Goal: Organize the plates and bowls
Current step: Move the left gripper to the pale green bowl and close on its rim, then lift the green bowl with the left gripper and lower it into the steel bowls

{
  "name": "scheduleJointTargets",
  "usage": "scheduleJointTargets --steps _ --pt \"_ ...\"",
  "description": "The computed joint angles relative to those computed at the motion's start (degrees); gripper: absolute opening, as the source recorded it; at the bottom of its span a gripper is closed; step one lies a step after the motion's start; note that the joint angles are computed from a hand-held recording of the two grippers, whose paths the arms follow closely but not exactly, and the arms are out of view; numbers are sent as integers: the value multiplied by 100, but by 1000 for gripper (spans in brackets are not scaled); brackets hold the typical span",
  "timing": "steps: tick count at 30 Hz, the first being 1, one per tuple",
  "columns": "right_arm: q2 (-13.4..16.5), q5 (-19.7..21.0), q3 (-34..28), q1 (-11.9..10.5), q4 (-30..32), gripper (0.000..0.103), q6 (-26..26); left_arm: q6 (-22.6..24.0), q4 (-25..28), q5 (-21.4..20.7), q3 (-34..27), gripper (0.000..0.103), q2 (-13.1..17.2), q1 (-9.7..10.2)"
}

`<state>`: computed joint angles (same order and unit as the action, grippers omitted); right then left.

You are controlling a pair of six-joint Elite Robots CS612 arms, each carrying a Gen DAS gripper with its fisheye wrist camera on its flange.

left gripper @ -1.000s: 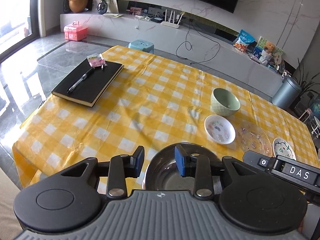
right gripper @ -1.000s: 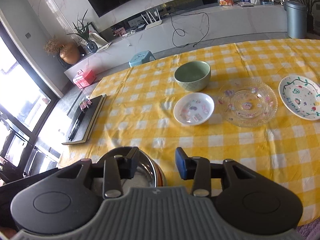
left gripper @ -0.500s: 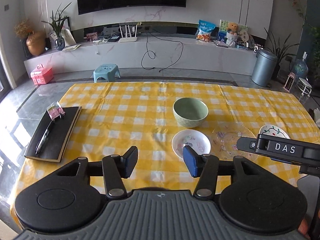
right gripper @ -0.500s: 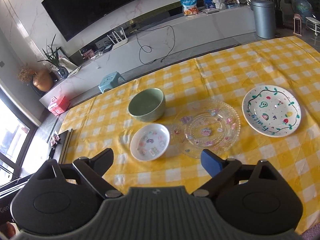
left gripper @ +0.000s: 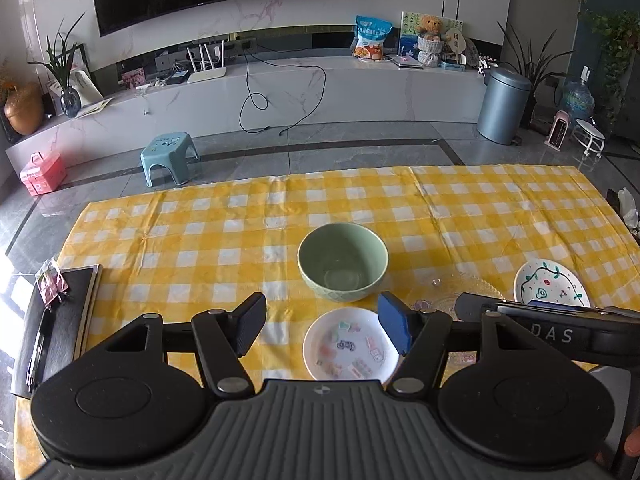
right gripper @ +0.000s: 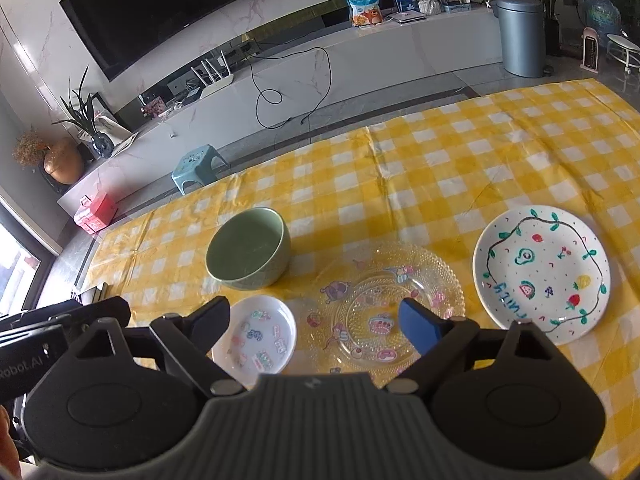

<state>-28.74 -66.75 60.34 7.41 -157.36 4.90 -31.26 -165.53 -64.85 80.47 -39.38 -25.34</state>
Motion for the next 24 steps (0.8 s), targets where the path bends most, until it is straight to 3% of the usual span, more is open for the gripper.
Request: scheduleJointTargets --steps 7,10,16,22,24 --pt "433 -164 -840 43 481 71 70 267 185 -336 -573 76 374 201" --pt "621 -100 -1216 86 754 60 20 37 359 -486 -821 73 521 321" --pt "953 -2 -1821 210 1199 45 -60 -153 999 -674 -1262 57 796 495" --pt "1397 -235 -2684 358 1978 30 -72 -431 1386 -1344 -1563 41 978 673" --pt "1547 -333 -3001 399 2280 30 -104 -372 1473 -1516 -1650 37 1025 712"
